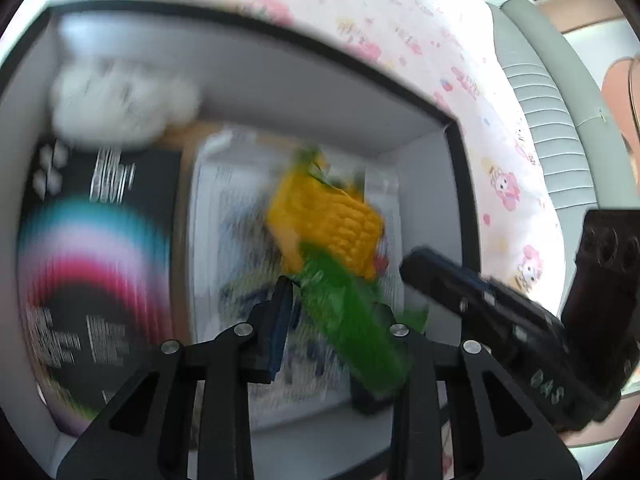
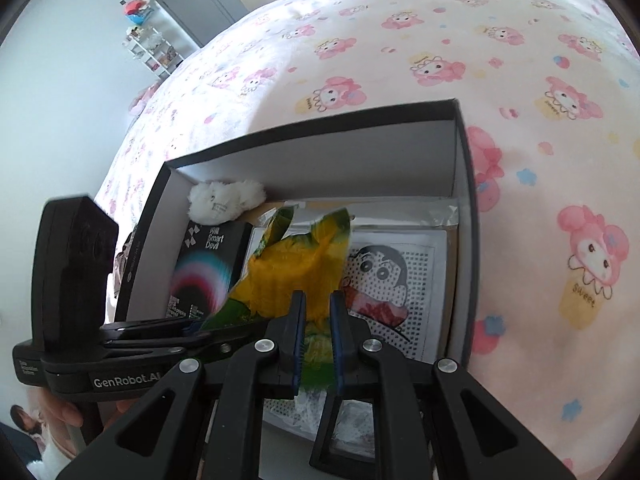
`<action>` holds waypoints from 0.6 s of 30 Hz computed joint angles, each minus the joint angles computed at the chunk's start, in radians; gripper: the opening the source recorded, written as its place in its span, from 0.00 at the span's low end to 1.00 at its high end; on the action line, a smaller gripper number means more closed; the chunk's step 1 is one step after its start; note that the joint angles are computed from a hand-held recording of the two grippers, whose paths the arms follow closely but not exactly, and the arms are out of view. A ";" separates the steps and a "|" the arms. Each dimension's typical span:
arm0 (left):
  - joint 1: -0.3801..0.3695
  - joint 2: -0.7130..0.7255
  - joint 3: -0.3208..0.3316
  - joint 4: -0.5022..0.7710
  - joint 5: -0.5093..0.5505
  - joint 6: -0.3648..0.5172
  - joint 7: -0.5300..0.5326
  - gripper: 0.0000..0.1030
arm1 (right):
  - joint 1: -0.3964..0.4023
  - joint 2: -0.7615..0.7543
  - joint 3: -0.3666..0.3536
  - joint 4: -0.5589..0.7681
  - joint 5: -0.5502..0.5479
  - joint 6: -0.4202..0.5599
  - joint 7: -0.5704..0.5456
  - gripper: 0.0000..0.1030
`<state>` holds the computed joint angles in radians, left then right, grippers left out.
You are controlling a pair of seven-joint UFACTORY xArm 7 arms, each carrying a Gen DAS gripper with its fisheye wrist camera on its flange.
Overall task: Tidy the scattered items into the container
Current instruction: 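Push the snack bags down beside the Shin-chan frame and open both grippers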
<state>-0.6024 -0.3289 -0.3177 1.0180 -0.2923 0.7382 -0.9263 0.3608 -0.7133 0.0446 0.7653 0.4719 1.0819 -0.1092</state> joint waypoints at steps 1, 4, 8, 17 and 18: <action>0.001 0.017 0.005 0.016 0.001 -0.010 0.016 0.28 | -0.006 -0.009 0.002 -0.002 -0.003 -0.011 0.005 0.09; 0.018 0.059 0.003 0.059 0.035 -0.031 0.033 0.28 | -0.024 -0.029 0.010 -0.010 -0.026 -0.052 0.020 0.09; 0.016 0.024 0.013 0.028 0.018 -0.114 0.038 0.31 | -0.028 -0.017 0.002 -0.009 -0.041 -0.068 0.036 0.09; 0.076 -0.038 -0.028 -0.032 0.120 -0.066 -0.150 0.35 | 0.020 -0.002 -0.021 -0.002 0.005 -0.046 0.002 0.09; 0.080 -0.045 -0.026 -0.030 0.130 -0.030 -0.164 0.35 | 0.026 0.000 -0.026 0.000 0.017 -0.040 -0.007 0.09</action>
